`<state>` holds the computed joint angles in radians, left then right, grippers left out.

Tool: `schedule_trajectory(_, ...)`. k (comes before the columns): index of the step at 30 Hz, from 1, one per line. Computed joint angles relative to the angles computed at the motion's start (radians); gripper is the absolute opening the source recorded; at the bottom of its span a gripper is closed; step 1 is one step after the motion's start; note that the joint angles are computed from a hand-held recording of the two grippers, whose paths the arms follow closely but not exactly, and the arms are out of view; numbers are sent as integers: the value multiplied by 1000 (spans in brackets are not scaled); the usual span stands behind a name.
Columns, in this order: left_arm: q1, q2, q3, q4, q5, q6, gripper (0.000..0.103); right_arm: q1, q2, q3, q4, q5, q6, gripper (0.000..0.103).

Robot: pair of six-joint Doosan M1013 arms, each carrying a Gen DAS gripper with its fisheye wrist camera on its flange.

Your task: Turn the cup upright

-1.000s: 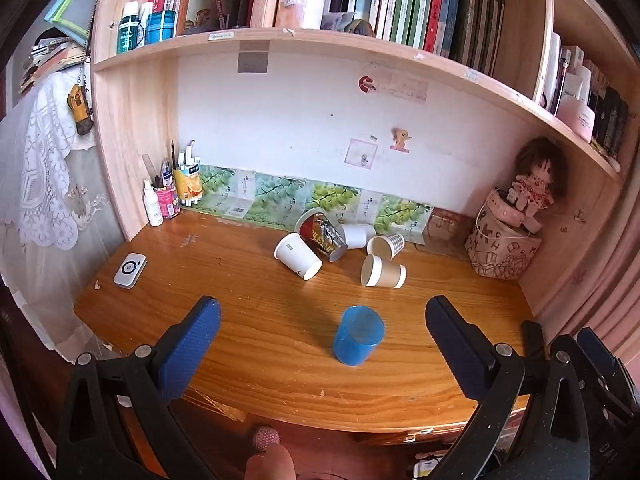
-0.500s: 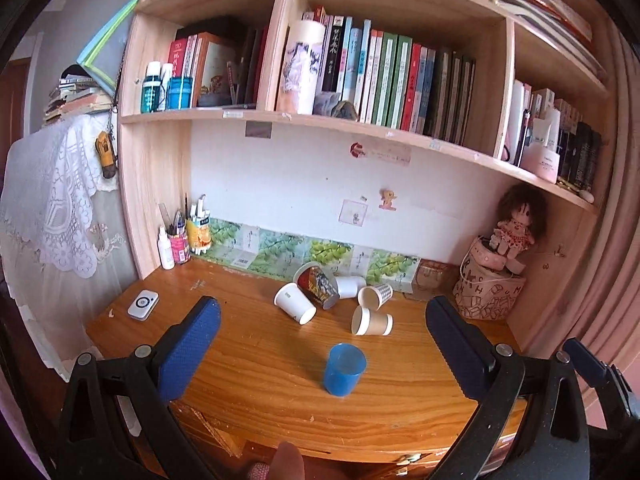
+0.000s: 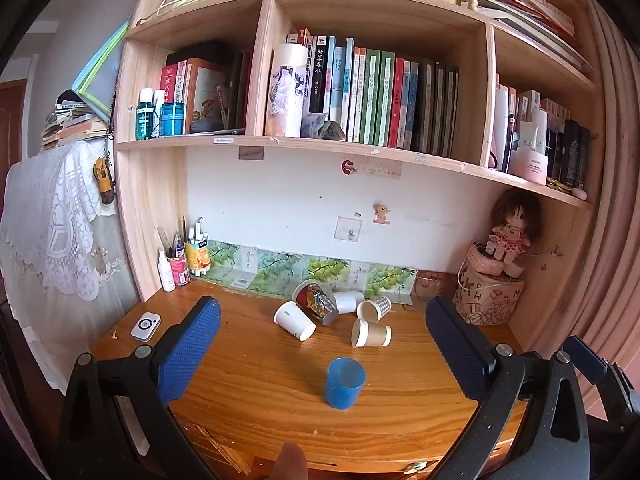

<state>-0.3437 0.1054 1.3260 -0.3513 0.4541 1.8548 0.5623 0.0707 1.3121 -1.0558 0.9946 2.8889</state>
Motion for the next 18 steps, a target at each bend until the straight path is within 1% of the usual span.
schedule_trajectory(3, 1, 6, -9, 3, 18, -3, 102, 0, 5, -8, -3, 16, 3, 88)
schedule_trajectory(10, 3, 13, -21, 17, 40, -16, 102, 0, 14, -17, -10, 23, 8, 88)
schedule_trajectory(14, 6, 11, -17, 14, 33, -22, 102, 1, 16, -17, -20, 25, 18, 88)
schedule_trajectory(18, 1, 19, -22, 54, 25, -53, 103, 0, 20, -22, -16, 23, 9, 88)
